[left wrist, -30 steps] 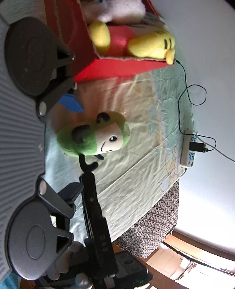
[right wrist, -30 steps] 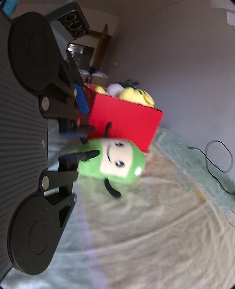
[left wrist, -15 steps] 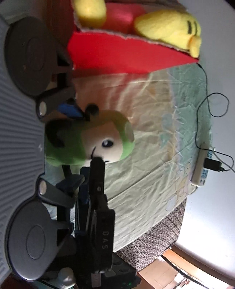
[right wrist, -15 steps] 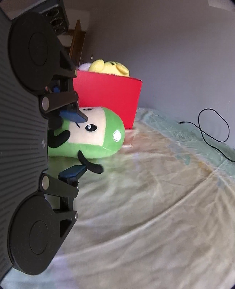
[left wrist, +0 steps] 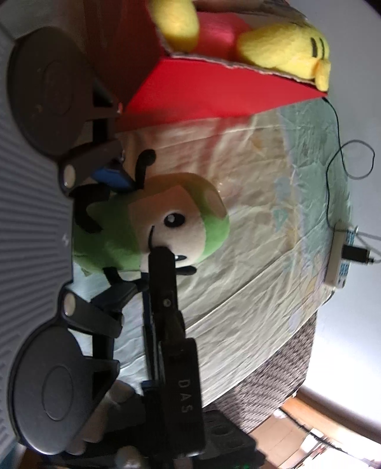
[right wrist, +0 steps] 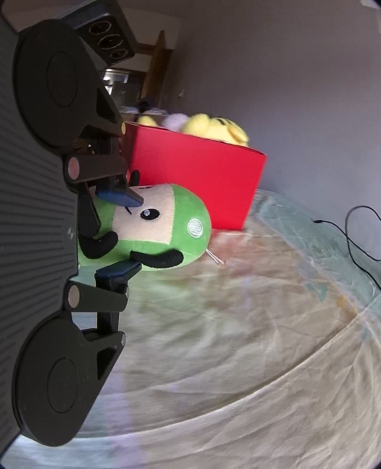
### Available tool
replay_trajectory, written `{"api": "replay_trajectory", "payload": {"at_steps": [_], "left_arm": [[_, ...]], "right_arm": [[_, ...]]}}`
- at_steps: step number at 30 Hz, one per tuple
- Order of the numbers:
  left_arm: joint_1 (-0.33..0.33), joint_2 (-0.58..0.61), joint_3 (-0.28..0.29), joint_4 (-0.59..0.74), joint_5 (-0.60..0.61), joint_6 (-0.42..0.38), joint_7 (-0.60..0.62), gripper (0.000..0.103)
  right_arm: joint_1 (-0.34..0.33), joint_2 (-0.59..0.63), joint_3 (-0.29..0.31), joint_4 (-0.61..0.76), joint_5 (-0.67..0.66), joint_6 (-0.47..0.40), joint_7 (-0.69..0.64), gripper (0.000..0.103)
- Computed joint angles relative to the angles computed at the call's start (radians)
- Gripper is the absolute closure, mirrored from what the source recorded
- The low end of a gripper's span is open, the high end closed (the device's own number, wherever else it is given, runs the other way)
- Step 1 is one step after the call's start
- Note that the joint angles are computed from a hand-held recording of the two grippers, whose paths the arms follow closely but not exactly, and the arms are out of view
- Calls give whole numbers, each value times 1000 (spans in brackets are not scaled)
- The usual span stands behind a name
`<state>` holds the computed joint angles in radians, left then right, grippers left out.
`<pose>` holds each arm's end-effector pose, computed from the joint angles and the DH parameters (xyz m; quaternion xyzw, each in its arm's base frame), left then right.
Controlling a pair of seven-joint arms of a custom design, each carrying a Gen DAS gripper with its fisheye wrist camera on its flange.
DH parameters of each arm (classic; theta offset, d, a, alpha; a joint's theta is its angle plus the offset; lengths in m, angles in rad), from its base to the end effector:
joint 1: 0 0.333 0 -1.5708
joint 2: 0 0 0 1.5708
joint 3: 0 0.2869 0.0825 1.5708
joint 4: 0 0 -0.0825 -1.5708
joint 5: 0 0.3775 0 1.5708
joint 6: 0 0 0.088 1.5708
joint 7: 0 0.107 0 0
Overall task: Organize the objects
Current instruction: 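Lift the green bean plush with the right gripper over the red box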
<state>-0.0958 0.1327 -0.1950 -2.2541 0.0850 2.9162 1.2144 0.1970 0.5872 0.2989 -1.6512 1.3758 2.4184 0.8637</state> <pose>0.5433 -0.1668 0.3415 -0.6810 0.6834 -0.2320 0.1243 0.6115 0.3078 0.2864 -0.6223 0.5772 0.2883 0.4432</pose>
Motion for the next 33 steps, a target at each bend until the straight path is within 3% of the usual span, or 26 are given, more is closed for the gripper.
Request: {"api": "replay_trajectory", "payload": {"at_steps": [5, 10, 14, 20, 26, 33], "left_arm": [[8, -77, -30, -83, -113, 2, 138, 35], [-33, -179, 3, -190, -227, 44, 291, 35], [-106, -271, 84, -265, -376, 69, 485, 35], [-239, -444, 266, -392, -519, 98, 718, 35], [-262, -630, 379, -513, -467, 119, 754, 35], [-214, -771, 436, -586, -346, 187, 745, 34]], "right_arm": [[-1, -58, -7, -65, -25, -53, 9, 60], [26, -124, -14, -118, -28, -69, -17, 60], [65, -159, -12, -136, 16, -37, -32, 60], [139, -172, 2, -105, 55, 27, -38, 60], [203, -147, 29, -28, 84, 97, -52, 60], [255, -47, 66, 158, 74, 155, -99, 60]]}}
